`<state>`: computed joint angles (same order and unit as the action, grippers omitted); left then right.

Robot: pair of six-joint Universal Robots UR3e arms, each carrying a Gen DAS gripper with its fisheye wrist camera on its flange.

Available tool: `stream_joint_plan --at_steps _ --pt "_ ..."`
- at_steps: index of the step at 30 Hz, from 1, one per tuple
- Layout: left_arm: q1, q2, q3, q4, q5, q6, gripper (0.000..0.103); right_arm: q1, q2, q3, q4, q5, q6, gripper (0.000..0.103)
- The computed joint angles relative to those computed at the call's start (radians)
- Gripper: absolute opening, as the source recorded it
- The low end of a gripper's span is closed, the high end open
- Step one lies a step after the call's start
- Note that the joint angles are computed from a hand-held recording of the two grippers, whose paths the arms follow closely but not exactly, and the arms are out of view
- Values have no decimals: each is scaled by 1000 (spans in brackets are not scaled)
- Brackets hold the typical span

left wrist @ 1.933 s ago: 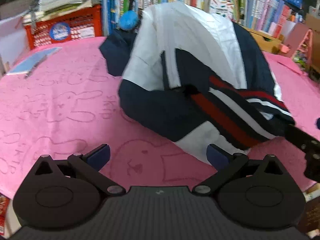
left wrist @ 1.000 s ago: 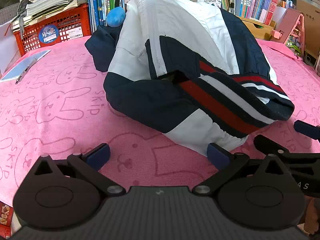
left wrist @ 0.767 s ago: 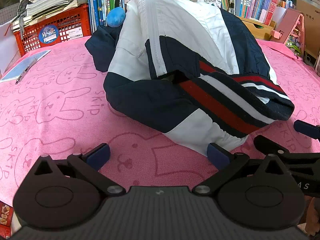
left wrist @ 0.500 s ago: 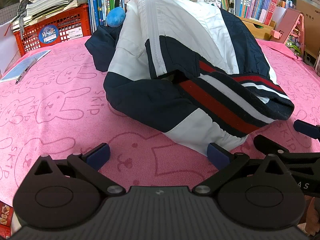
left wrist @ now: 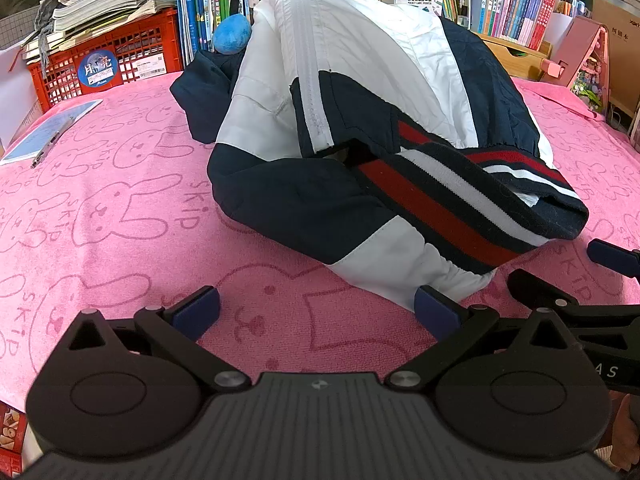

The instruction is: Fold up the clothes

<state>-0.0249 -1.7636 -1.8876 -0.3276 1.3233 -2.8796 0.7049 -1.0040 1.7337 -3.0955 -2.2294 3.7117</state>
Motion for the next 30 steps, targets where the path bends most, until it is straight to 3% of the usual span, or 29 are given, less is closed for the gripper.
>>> stream_joint_plan --at_steps 11,13,16,18,22,27,30 --pt "2 3 -6 4 0 1 103 -1 -4 5 -1 2 -4 103" --pt "11 10 -3 -13 -8 9 103 -11 -49 8 68 37 8 103" --pt "39 28 -3 -25 -12 -1 103 -26 -159 128 -113 113 -159 103" --pt "62 39 -9 -11 -16 -21 103 -33 -201 145 -182 102 -294 103" --pt "94 43 -5 1 -35 -43 103 -49 -100 -70 -33 -21 -434 103" --pt "107 59 -16 10 -16 -44 103 -108 73 -354 183 96 -603 101" --pt "120 64 -16 7 -20 -49 103 -98 230 -549 256 51 -695 103"
